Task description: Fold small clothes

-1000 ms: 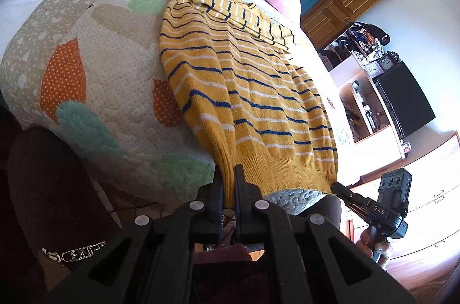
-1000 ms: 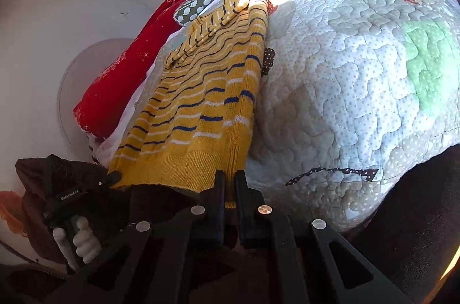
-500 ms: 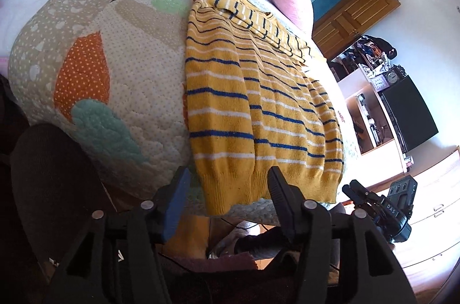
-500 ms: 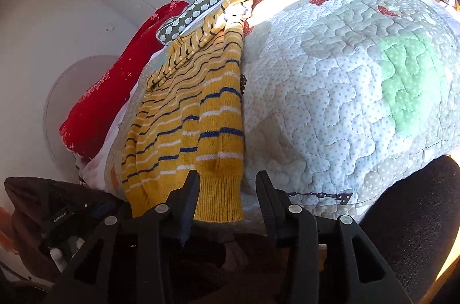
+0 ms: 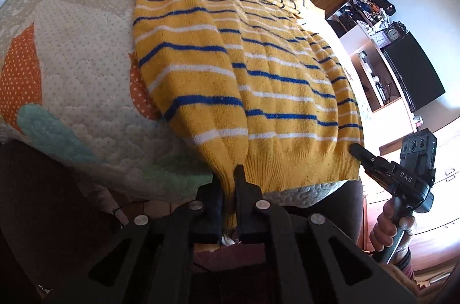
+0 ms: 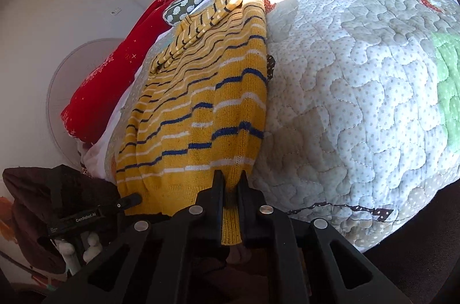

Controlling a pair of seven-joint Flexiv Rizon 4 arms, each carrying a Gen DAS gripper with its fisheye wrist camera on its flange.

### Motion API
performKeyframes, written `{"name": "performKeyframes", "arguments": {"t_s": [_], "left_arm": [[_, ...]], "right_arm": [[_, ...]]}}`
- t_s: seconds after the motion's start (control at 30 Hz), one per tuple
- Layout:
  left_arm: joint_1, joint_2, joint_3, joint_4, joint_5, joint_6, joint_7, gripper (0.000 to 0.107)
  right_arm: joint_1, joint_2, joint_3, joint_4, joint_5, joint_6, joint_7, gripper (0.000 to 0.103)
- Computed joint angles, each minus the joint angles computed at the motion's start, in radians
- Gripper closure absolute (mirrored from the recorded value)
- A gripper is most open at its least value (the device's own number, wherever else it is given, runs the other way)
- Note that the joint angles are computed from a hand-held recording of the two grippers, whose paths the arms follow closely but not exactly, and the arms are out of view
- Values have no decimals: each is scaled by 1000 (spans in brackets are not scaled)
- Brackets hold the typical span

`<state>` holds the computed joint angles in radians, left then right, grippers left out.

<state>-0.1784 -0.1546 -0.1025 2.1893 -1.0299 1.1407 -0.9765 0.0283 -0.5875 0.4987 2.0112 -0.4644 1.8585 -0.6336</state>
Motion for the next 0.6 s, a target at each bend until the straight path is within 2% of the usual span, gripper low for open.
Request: {"name": "performKeyframes", "arguments": {"t_s": [0.1,0.2,0.27,0.37,0.47,0.6], "left_arm": [[-12,39,-7,0,-79,27,54,101],[-17,47,1,-37,-128,34,82,101],[-5,26,8,-90,-121,27,73,101],[24,-41,14,-204,-31,32,-10,101],[57,-129,12,-340,99,39,-106,101],[104,-273,2,-564,259,-34,-250,101]], "right_arm": [[-75,-27,83,-24,-58,28,-2,94],[-112,-46,116,-61,-114,65,31,95],[-133,-72,133,-111,-164,68,62,95],[-148,-116,149,-217,-236,35,99,95],[-128,-150,144,-341,-249,-29,90,95],[-155,-267,261,-545,-256,-195,24,95]]}}
